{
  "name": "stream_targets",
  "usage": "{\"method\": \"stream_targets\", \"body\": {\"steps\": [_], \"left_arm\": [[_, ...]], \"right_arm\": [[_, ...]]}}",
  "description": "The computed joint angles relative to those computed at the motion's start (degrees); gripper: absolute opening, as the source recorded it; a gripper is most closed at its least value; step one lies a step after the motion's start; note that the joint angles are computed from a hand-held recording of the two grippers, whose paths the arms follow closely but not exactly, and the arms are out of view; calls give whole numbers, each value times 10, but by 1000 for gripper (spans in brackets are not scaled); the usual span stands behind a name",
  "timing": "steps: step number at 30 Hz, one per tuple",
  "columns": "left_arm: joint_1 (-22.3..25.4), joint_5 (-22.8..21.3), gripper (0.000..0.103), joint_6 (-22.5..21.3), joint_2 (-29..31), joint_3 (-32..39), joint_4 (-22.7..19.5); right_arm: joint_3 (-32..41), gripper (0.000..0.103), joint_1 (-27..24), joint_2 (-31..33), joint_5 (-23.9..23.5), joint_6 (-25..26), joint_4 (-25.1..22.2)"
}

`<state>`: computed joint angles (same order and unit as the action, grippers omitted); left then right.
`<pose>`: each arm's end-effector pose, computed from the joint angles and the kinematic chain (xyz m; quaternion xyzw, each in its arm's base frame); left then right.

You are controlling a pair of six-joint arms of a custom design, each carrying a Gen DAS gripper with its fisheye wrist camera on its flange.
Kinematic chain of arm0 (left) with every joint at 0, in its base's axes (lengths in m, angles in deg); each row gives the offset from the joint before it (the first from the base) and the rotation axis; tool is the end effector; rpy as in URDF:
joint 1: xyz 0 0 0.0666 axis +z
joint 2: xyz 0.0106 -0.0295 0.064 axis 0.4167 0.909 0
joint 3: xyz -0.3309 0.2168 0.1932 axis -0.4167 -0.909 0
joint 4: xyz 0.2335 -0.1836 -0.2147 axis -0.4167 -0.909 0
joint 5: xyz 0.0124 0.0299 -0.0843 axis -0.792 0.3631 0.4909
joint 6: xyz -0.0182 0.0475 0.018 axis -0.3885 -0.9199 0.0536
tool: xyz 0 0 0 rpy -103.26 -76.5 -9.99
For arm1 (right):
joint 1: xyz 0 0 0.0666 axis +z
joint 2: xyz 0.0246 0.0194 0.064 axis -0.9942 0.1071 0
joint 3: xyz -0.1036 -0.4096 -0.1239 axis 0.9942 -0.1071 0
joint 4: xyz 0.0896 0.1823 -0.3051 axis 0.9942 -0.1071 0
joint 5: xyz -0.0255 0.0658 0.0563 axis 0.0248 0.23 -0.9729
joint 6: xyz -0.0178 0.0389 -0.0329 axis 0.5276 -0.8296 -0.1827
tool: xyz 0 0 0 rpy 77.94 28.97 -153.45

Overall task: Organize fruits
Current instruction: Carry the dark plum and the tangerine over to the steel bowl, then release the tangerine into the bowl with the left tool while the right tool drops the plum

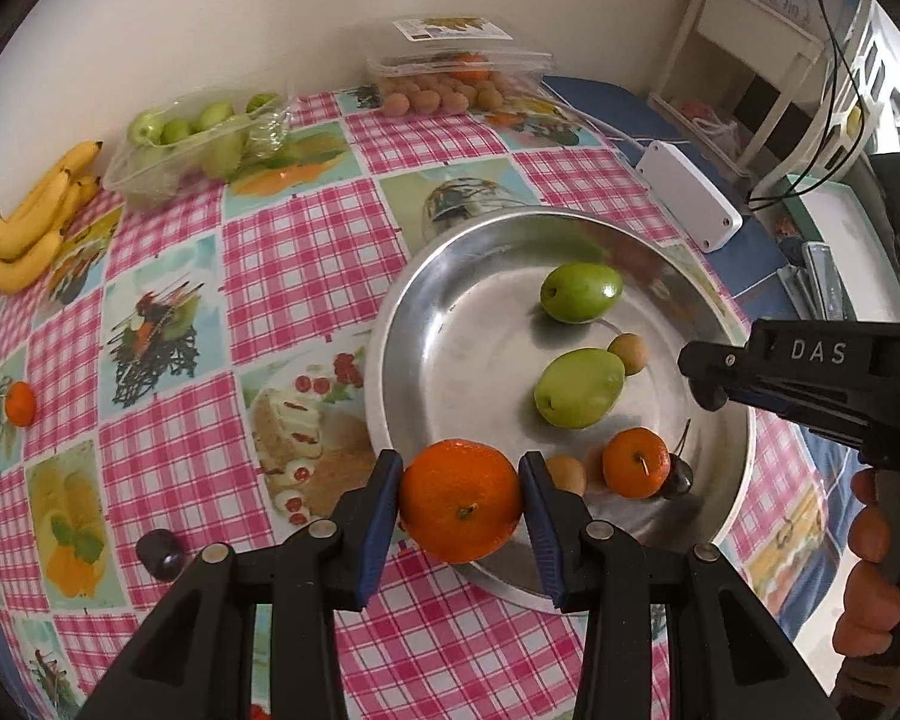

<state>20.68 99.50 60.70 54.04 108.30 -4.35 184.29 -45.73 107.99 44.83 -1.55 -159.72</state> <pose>0.3282 -0.0311 0.5677 0.1641 0.9640 -0.0973 0.1851 0.3271 0.2506 0.5770 0.2829 0.9415 0.1053 0.1498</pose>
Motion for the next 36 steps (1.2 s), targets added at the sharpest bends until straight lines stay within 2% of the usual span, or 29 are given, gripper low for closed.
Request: {"method": "stream_targets", "body": {"steps": [13,25,36], "left_arm": [[-7,1,43,5,4,-22,30],[-9,-1,43,5,6,-28,31],[-7,10,45,4,7,-21,28]], "right_arm": [[-13,29,-5,14,-28,4,1],[-14,29,-8,18,-34,8,1],[5,29,-6,28,-29,12,-23]]}}
